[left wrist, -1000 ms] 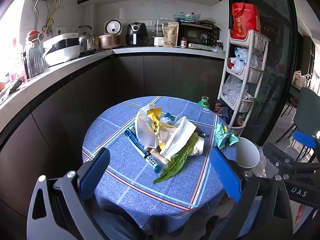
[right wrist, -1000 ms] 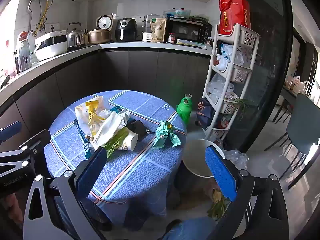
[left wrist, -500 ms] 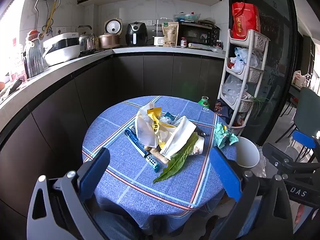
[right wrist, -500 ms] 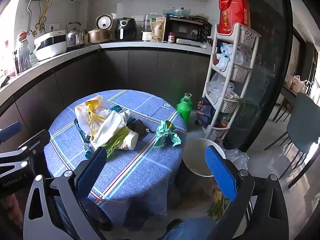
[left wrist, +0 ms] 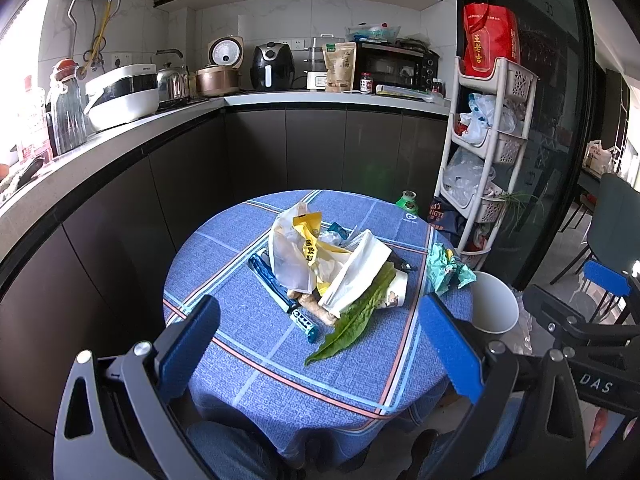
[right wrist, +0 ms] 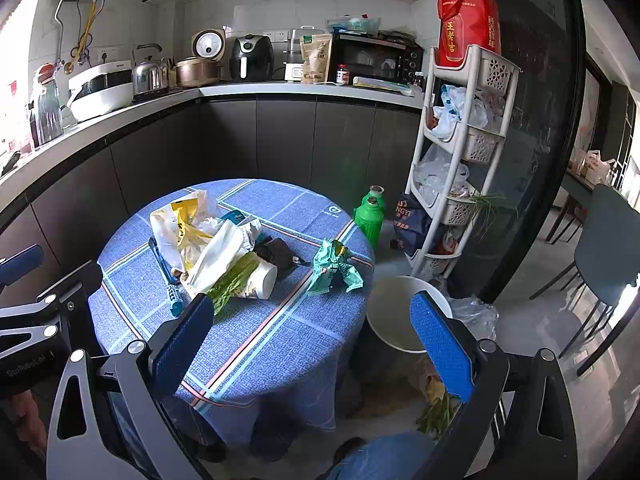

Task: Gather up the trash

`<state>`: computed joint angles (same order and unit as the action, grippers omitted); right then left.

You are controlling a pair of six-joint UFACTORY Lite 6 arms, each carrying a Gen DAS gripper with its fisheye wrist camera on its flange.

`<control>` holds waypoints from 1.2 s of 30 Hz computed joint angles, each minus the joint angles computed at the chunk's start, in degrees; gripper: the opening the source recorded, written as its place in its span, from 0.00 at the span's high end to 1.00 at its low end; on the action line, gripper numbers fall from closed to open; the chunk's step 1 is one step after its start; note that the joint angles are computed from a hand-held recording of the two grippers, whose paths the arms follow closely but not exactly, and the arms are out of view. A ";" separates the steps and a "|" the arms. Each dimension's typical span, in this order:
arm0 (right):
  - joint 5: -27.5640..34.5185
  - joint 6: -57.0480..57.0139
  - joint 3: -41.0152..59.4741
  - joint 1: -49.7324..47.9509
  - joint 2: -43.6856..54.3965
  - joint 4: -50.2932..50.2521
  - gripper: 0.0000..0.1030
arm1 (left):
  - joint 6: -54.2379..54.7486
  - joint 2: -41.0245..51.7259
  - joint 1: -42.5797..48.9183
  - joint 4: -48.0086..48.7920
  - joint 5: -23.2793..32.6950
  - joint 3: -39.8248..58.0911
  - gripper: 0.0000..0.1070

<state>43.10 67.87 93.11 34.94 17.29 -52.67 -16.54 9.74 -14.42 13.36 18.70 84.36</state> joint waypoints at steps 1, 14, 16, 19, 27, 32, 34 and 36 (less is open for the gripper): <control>0.00 0.02 0.01 -0.01 0.04 0.00 0.08 | -0.40 0.00 -0.06 0.37 0.00 0.06 0.07; -0.17 0.09 -0.21 -0.12 -0.10 -0.03 0.08 | -0.36 -0.10 0.01 0.27 0.08 0.05 0.07; -0.15 0.04 -0.23 -0.13 -0.13 0.04 0.08 | -0.40 -0.23 0.05 0.32 0.06 -0.10 0.07; -0.14 0.13 -0.38 -0.13 -0.27 -0.05 0.08 | -0.29 0.09 -0.08 0.23 0.21 0.20 0.07; -0.33 0.31 -0.74 -0.15 -0.41 -0.12 0.08 | -0.32 -0.34 -0.14 0.36 0.43 -0.04 0.07; -0.41 0.25 -0.74 -0.20 -0.43 -0.05 0.08 | -0.43 -0.02 -0.14 0.38 0.29 0.16 0.07; -0.36 0.16 -0.63 -0.20 -0.38 0.03 0.08 | -0.73 -0.24 -0.26 0.66 0.31 -0.06 0.07; -0.33 0.11 -0.53 -0.21 -0.37 0.05 0.08 | -0.18 0.14 -0.08 0.15 0.32 0.31 0.07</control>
<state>42.77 67.98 92.58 34.73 16.92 -52.62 -16.72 9.88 -14.50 13.50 19.03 84.67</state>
